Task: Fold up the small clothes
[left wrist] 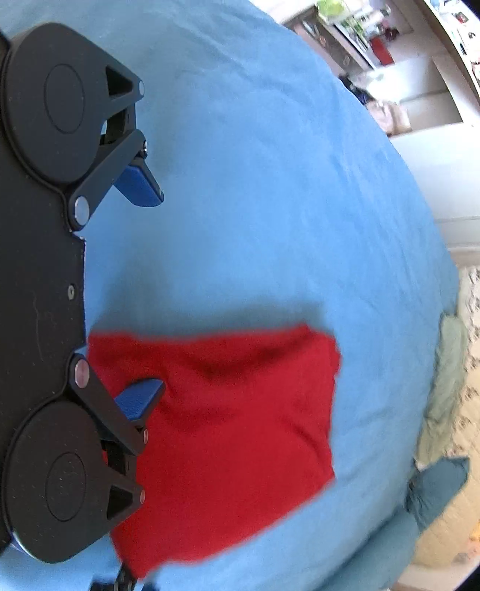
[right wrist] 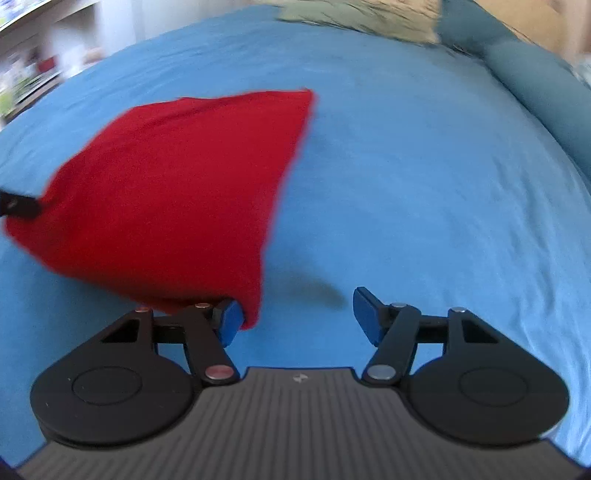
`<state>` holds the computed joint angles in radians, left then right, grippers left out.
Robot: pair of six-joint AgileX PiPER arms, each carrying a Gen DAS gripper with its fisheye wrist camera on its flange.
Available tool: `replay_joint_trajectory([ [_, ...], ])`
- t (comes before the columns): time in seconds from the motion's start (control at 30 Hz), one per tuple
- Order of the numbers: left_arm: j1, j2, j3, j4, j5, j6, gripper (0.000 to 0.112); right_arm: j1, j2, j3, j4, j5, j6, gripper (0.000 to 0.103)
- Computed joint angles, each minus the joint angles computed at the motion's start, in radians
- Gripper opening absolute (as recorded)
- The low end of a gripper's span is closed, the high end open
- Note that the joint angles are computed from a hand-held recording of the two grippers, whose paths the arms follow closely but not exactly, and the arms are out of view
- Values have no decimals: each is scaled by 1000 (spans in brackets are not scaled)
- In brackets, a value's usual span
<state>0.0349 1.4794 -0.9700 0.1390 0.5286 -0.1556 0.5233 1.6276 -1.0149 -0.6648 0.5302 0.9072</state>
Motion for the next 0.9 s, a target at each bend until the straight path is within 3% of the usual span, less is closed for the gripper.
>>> replay_joint_trajectory([
  [0.07, 23, 28, 21, -39, -35, 46, 102, -51, -7, 37, 76, -72, -63, 80],
  [0.17, -3, 35, 53, 32, -86, 29, 103, -47, 11, 0, 102, -52, -157, 80],
  [0.23, -19, 31, 38, 69, -61, 6, 102, -68, 12, -20, 190, -48, -272, 80],
  [0.33, 0, -4, -17, -7, 42, 89, 100, -124, -18, -40, 406, -29, -534, 82],
  [0.43, 29, -49, -107, -86, 179, 223, 100, -146, -55, -140, 508, 146, -713, 84],
  [0.53, 93, -42, -259, -218, 336, 394, 103, -176, -105, -255, 606, 326, -825, 99],
  [0.63, 149, 37, -464, -327, 481, 484, 103, -260, -60, -460, 750, 475, -919, 103],
  [0.73, 189, 188, -677, -438, 623, 523, 103, -321, 38, -657, 847, 557, -907, 103],
  [0.8, 199, 278, -761, -486, 668, 531, 103, -346, 123, -766, 900, 590, -879, 103],
  [0.9, 188, 378, -790, -514, 639, 517, 103, -360, 258, -878, 960, 600, -843, 103],
])
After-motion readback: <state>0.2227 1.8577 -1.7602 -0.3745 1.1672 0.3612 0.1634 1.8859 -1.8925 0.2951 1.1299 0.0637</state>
